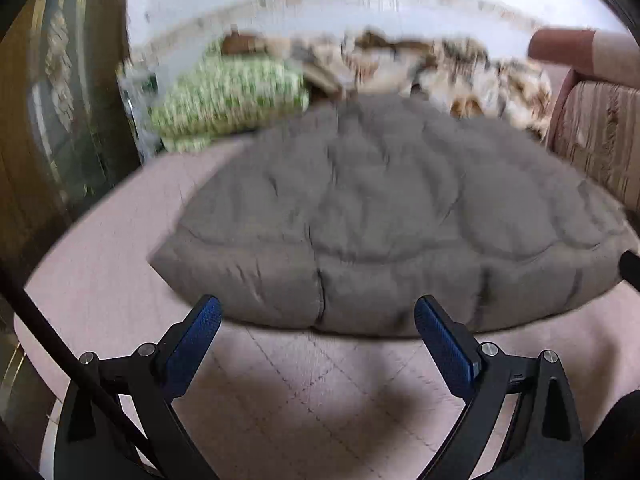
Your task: Fold large clothes
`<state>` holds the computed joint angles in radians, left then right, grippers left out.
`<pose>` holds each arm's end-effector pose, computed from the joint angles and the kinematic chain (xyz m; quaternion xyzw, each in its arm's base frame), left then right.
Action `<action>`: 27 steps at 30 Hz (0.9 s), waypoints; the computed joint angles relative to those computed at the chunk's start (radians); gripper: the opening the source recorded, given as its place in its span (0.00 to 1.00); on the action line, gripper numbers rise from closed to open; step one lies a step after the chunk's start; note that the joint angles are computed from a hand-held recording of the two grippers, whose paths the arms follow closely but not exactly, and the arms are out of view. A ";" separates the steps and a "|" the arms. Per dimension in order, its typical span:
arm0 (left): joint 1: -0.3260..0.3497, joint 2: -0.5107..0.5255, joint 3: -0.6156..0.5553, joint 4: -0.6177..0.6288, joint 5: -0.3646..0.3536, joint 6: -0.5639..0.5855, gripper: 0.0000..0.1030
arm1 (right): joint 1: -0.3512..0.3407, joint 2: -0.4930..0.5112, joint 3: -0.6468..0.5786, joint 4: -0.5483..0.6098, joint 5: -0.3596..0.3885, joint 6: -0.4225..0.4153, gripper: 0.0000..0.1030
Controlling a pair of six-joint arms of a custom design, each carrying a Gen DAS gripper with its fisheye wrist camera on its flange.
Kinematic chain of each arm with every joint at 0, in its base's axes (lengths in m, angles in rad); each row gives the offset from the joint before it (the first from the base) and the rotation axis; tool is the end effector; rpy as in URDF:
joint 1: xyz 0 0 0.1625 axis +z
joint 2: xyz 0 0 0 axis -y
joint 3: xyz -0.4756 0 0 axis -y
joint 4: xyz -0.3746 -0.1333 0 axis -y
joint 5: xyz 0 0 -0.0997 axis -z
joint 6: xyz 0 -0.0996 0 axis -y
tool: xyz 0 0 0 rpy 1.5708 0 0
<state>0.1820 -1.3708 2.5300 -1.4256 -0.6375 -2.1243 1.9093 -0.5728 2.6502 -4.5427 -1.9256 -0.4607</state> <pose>-0.1713 -0.2484 0.1735 -0.0004 0.7605 -0.4515 0.4667 0.2104 -0.3004 0.1120 0.2750 -0.8473 0.4152 0.1848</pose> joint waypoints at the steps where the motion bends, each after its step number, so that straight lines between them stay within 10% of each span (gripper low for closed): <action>1: 0.034 -0.017 0.003 -0.044 -0.010 0.033 0.94 | -0.002 -0.011 -0.017 0.048 -0.016 0.012 0.95; 11: -0.084 -0.050 -0.009 0.022 -0.119 -0.006 0.94 | 0.057 0.034 0.016 -0.044 -0.023 -0.060 0.95; 27: -0.374 -0.053 -0.319 0.643 -0.292 -0.204 0.94 | 0.409 -0.443 0.036 0.481 -0.106 0.209 1.00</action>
<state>-0.1921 -1.4238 2.2110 -0.7828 -0.9300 -2.3282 2.3183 -1.0156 2.6866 -4.0619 -2.0314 -0.2514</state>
